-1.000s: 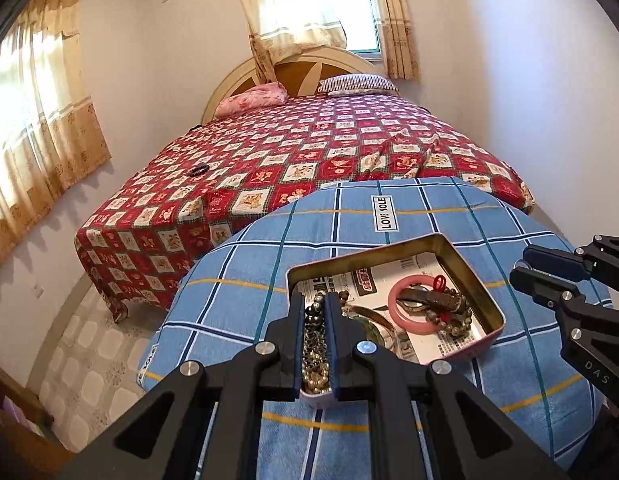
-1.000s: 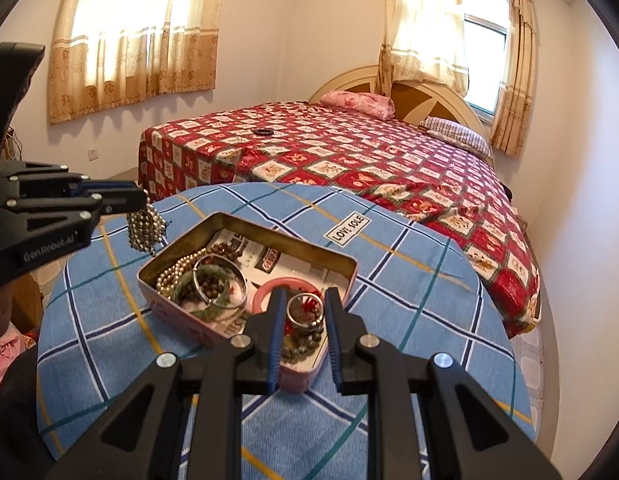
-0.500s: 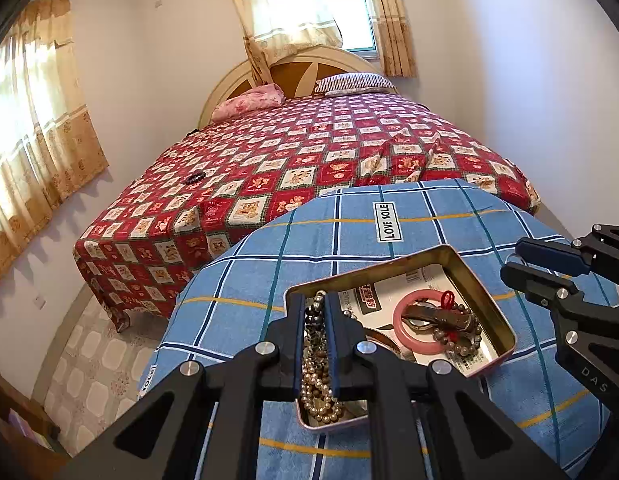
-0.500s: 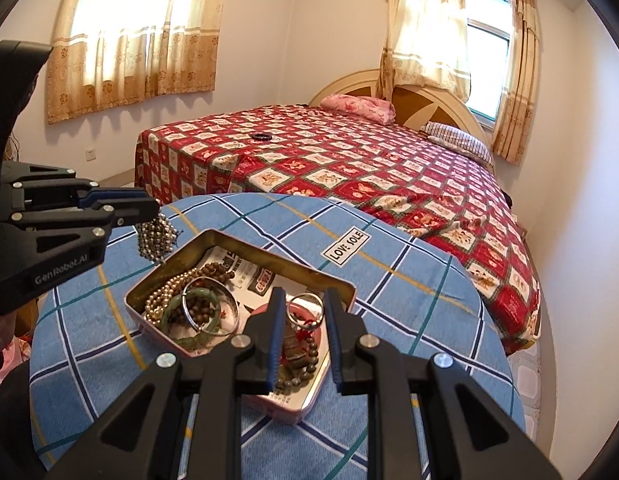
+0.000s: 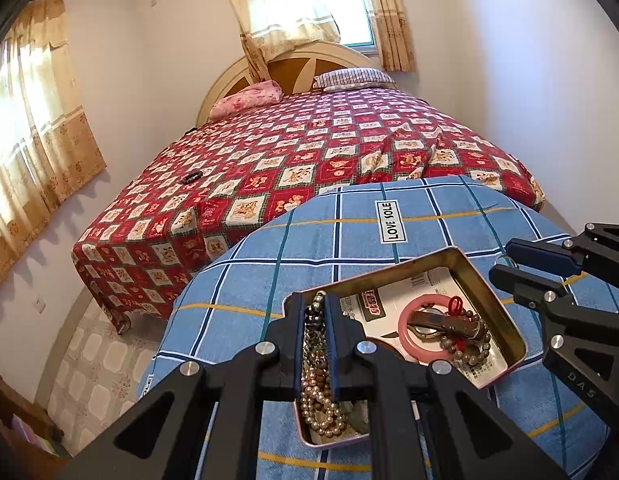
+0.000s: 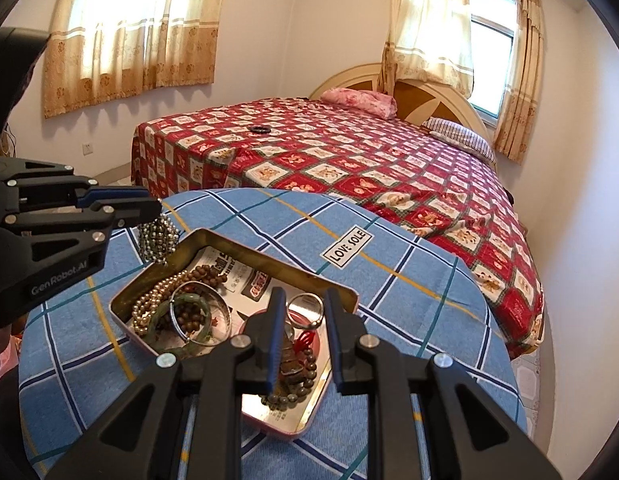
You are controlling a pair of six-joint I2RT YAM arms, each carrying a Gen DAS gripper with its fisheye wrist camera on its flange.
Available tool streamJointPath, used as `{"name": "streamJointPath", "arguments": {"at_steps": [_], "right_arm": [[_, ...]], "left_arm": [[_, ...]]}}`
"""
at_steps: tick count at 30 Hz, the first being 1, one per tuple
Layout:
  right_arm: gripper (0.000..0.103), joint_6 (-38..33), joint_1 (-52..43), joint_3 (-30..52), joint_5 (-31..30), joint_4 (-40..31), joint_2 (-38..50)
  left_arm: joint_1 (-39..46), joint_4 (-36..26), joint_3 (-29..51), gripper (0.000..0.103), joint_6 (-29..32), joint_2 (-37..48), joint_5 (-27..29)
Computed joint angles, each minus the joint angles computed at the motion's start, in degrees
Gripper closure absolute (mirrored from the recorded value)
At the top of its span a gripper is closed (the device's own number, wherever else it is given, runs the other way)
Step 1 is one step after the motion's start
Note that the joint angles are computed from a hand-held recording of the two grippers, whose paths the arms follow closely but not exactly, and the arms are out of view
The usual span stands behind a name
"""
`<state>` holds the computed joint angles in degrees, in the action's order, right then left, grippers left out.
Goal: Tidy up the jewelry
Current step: 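Carry the gold beads and silver ring over the pink tin and lower them inside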
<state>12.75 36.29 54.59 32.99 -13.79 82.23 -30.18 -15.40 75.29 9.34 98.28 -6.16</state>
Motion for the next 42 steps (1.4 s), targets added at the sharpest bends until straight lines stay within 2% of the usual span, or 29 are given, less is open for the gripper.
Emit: {"name": "streamJointPath", "arguments": {"at_steps": [21, 42], "right_arm": [[0.081, 0.81, -1.92, 1.08, -1.78, 1.77, 3.85], [0.081, 1.86, -1.51, 1.1, -2.29, 2.24, 6.17]], "left_arm": [[-1.07, 0.36, 2.7, 0.094, 0.63, 6.14, -1.31], [-0.39, 1.42, 0.4, 0.094, 0.85, 8.55, -2.28]]}}
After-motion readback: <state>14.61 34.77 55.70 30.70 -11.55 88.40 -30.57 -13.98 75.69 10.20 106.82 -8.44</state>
